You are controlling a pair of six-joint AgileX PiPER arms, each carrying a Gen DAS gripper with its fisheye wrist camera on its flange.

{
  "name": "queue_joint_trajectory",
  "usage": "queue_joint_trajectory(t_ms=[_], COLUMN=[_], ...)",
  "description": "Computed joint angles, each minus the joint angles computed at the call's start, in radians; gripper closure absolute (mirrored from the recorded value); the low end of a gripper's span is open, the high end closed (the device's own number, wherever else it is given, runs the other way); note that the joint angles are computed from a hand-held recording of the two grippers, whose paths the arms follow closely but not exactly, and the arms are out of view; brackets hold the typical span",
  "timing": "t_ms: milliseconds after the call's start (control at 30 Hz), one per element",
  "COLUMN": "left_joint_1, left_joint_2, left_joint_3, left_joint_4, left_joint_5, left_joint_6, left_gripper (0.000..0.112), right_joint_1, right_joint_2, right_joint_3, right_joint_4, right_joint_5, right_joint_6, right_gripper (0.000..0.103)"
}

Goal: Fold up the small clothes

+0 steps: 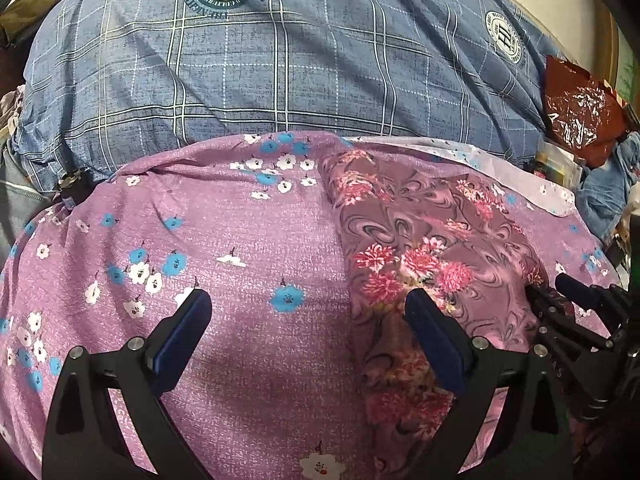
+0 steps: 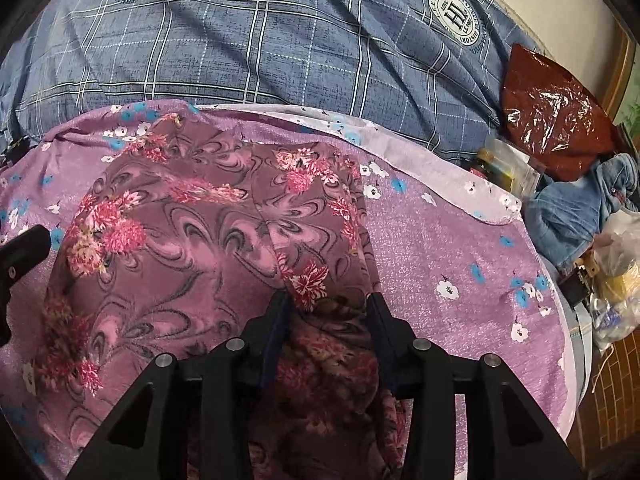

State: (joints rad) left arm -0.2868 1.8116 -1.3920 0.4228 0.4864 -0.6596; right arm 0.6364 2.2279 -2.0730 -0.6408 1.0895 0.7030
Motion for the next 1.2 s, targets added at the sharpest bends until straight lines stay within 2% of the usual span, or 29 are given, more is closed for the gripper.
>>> queue_joint_trajectory(t_ms=[567, 967, 1067, 1200], left_joint_1=[0.010, -0.004, 0.006, 0.033], left_joint_2=[0.008, 0.044, 0.049, 0.078], left_joint_3=[-0.010, -0.054, -0.070, -0.134], left_joint_4=[-0.024, -0.034, -0.053, -0.092], left_joint_5=[0.009, 0.054, 0.052, 0.055], left_joint_6=[0.024, 0.058, 0.062, 0.067], left_gripper=[0.014, 0.014, 0.014, 0.014], right_joint_1=[0.009, 0.008, -0.018, -0.068], right_joint_2=[0.007, 0.002, -0.041, -0.111], right_joint_3=[-0.002, 0.005, 0.053, 0.126], right_joint_4=[-0.023, -0.022, 0.009, -0.025], right_joint_5=[0.004, -0.004, -0.068, -0.202], right_joint_6=[0.000, -0.007, -0.011, 0.099], right_gripper=[0.061, 0.061, 0.064, 0.064])
